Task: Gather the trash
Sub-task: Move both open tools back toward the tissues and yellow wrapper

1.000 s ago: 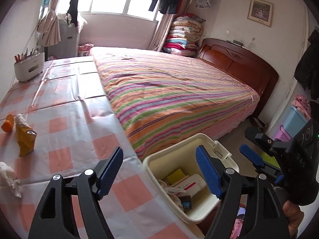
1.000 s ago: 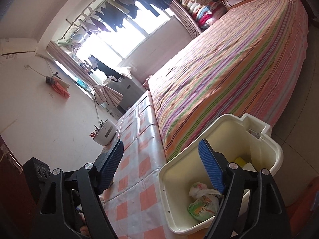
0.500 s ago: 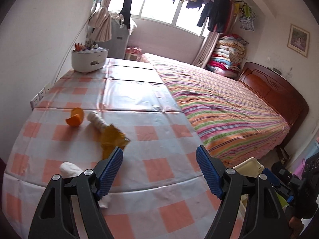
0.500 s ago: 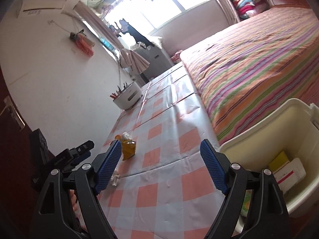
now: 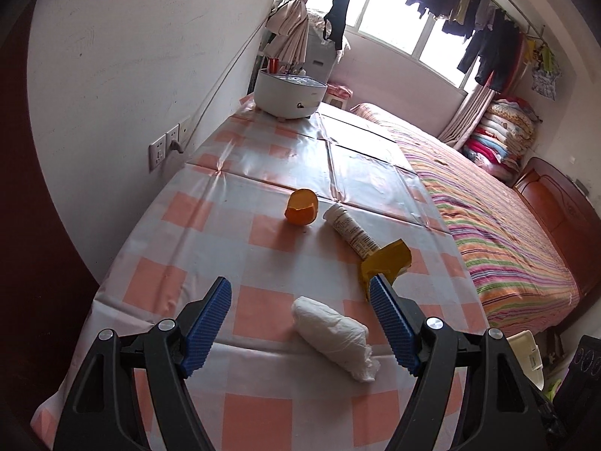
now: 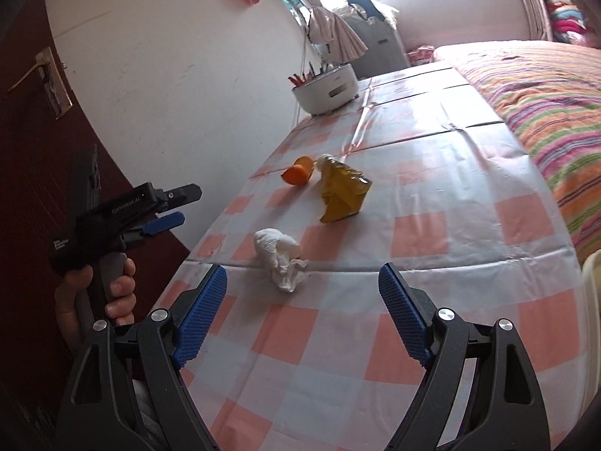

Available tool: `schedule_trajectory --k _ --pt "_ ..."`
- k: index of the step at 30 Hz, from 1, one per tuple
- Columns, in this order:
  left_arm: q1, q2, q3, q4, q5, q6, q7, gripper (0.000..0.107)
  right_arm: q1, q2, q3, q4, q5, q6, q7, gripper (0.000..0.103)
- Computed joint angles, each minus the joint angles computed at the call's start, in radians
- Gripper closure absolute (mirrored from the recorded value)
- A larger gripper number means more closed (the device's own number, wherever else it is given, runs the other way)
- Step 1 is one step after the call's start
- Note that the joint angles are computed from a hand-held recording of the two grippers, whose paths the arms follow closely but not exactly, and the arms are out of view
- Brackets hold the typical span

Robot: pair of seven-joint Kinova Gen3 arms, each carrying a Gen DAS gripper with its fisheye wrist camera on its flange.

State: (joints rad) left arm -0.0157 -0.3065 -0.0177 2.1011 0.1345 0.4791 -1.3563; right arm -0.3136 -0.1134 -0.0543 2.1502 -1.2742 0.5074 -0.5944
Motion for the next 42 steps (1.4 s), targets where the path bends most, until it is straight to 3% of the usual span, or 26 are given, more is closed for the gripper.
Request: schedule_trajectory --k 4,7,12,17,20,26,32,40,42 --pt "0.015 -0.008 -0.043 0.0 0.027 0.008 -0.03 0.034 -0.009 0.043 -0.019 -0.029 0.003 -0.004 -0.016 0.021" --pt "0.0 0.005 -0.043 -0.007 0.033 0.016 -0.024 0.034 0.015 0.106 -0.018 -0.095 0.063 0.005 -0.072 0.021" --pt "-0.003 0.029 -0.051 -0.021 0.054 0.042 -0.049 0.034 0.057 0.16 -0.081 -0.18 0.21 -0.028 -0.227 0.021" --pt "-0.019 0.045 -0.028 -0.031 0.036 0.067 -0.04 0.034 -0.113 0.219 0.042 -0.257 0.413 -0.085 -0.415 0.021" --pt "-0.018 0.056 -0.023 -0.036 0.033 0.081 -0.042 0.034 -0.121 0.278 0.048 -0.319 0.518 -0.063 -0.537 0.021" --pt "-0.017 0.073 -0.006 -0.049 0.013 0.103 -0.041 0.034 0.005 0.372 -0.103 -0.431 0.697 -0.023 -0.746 0.02" --pt "-0.006 0.082 -0.018 -0.051 0.033 0.119 -0.066 0.034 -0.041 0.417 -0.097 -0.532 0.886 0.005 -0.921 0.019" --pt "-0.004 0.085 -0.023 -0.048 0.053 0.122 -0.089 0.034 -0.048 0.475 -0.121 -0.591 1.0 0.029 -1.005 0.019" --pt "-0.005 0.085 -0.018 -0.049 0.054 0.123 -0.089 0.034 -0.06 0.476 -0.123 -0.594 1.026 0.024 -1.017 0.029"
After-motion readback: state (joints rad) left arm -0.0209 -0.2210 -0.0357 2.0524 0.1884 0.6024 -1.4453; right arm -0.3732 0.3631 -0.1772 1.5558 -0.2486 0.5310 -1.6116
